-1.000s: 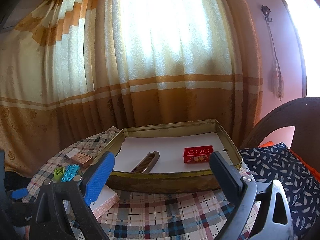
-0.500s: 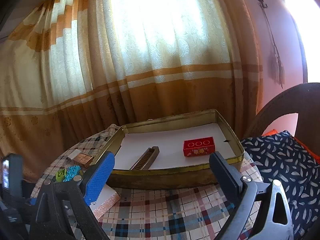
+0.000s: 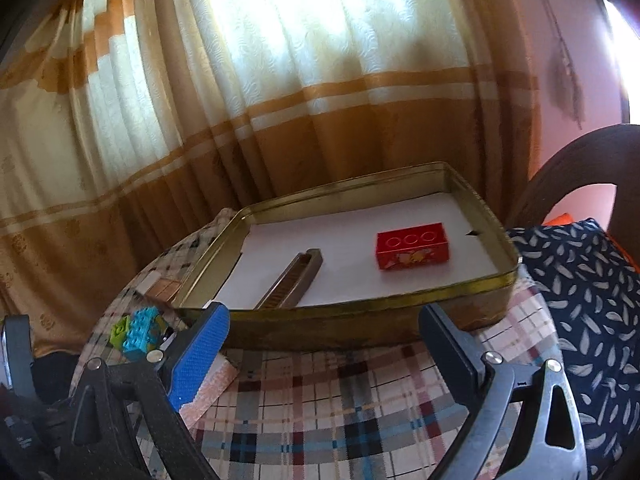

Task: Organize rigid objects
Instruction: 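Grasp the green-labelled plastic case with the left gripper while the right grasps the white box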

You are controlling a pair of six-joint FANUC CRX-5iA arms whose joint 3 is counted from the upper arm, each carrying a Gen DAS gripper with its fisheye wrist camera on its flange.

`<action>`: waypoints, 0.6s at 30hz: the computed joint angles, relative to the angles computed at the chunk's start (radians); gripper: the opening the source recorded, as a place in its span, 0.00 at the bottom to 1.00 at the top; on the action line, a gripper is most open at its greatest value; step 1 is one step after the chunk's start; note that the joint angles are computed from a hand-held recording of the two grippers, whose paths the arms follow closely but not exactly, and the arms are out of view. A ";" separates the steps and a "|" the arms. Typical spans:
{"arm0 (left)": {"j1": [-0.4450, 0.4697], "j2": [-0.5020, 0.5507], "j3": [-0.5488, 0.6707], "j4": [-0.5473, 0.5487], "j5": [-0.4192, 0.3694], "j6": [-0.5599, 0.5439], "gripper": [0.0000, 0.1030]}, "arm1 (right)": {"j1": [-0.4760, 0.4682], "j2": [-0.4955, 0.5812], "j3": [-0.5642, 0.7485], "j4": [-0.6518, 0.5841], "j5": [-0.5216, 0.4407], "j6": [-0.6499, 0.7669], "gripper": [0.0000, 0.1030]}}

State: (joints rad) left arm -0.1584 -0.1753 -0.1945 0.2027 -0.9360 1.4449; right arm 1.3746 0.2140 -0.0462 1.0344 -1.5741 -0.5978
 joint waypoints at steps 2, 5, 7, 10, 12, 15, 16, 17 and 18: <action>-0.001 0.000 0.002 -0.005 -0.001 0.000 0.80 | -0.007 -0.023 -0.029 0.017 0.075 0.023 0.94; 0.002 -0.001 -0.006 0.010 0.005 -0.005 0.80 | -0.042 -0.058 -0.041 -0.035 0.265 0.169 0.94; 0.001 0.000 -0.005 0.009 0.006 -0.004 0.80 | -0.071 -0.051 -0.002 -0.128 0.368 0.330 0.94; 0.000 0.004 -0.005 0.012 0.010 -0.004 0.80 | -0.103 -0.027 0.063 -0.264 0.460 0.537 0.94; 0.000 0.005 -0.003 0.011 0.009 -0.004 0.80 | -0.120 0.009 0.134 -0.362 0.468 0.697 0.94; -0.004 0.006 0.003 -0.001 0.005 -0.002 0.80 | -0.134 0.048 0.201 -0.424 0.439 0.803 0.94; -0.006 0.007 0.005 -0.005 0.003 -0.002 0.80 | -0.144 0.057 0.222 -0.459 0.439 0.833 0.94; -0.008 0.009 0.007 -0.009 0.002 -0.001 0.80 | -0.150 0.059 0.231 -0.475 0.440 0.849 0.94; -0.009 0.009 0.008 -0.013 0.001 0.000 0.80 | -0.155 0.072 0.247 -0.477 0.430 0.869 0.94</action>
